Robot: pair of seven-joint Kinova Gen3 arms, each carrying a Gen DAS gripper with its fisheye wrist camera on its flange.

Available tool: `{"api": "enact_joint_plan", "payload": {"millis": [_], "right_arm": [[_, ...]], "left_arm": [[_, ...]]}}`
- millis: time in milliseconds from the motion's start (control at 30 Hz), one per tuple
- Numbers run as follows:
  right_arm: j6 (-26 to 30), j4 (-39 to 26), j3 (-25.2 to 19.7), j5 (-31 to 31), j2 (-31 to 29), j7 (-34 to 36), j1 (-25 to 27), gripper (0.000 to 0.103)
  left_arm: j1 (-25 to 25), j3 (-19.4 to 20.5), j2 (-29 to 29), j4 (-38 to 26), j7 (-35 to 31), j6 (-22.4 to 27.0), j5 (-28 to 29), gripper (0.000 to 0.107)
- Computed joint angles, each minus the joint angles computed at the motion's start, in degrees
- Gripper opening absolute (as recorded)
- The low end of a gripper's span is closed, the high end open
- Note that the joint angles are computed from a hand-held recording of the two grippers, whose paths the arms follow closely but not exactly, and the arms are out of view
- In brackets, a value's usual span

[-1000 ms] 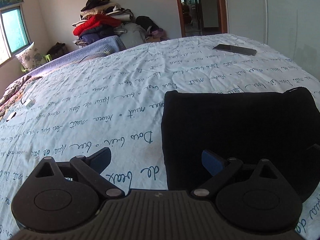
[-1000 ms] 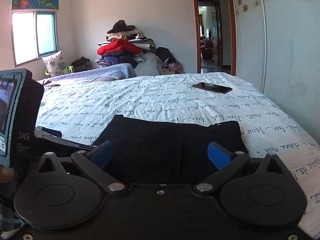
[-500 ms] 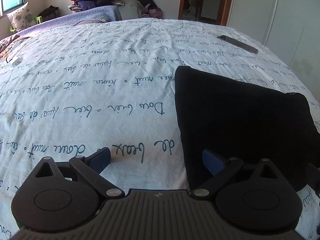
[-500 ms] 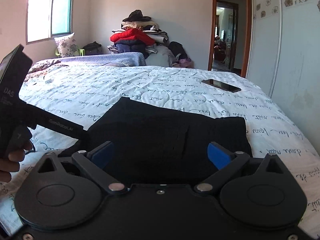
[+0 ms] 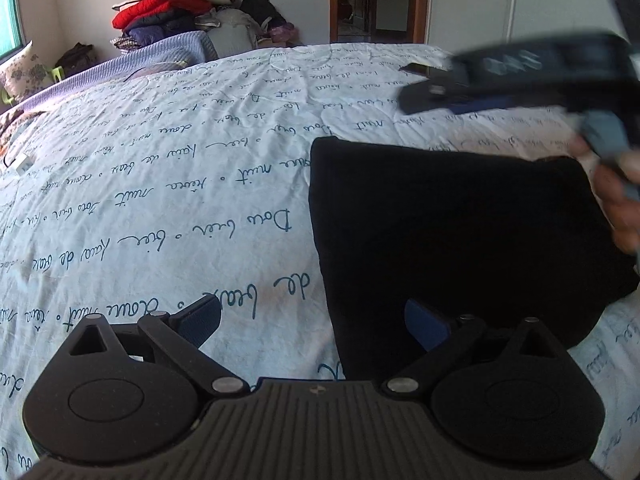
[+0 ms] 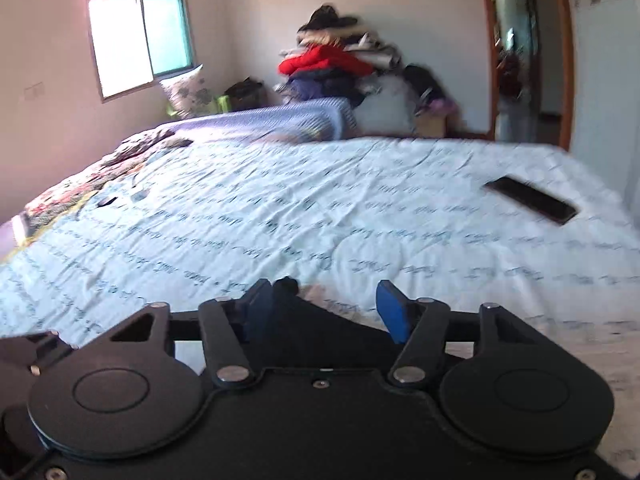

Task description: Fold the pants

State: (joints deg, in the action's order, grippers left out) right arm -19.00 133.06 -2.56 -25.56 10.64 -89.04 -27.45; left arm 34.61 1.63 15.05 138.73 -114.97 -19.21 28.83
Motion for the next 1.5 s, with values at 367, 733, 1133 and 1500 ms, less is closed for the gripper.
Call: {"api": "enact_joint_plan", "payload": {"millis": [367,733,1133,1500], "right_arm": [[20.9,-21.3,0.6,23.9,14.0,-10.0,2.6,0.013],[10.8,-15.7,0.9,9.8,12.3,-6.0,4.3,0.008],[10.4,-9.0,-10.9,-1.7,10.0,6.7,14.1,0.014],[-6.9,11.5,3.1,-27.3,-7.7,18.9,-14.7,0.042]], "left_arm": [[3.5,1.4,3.4,1.7,-5.5,-9.1,6.6,0.103],[2.7,1.7,3.6,1.9,-5.3,-9.5,5.1,0.102],[8.5,-0.7,4.8,0.6,-11.7,-11.3,13.8,0.103],[7.8,-3.9,1.8,-4.7,-20.9,-0.3,26.0,0.101]]}}
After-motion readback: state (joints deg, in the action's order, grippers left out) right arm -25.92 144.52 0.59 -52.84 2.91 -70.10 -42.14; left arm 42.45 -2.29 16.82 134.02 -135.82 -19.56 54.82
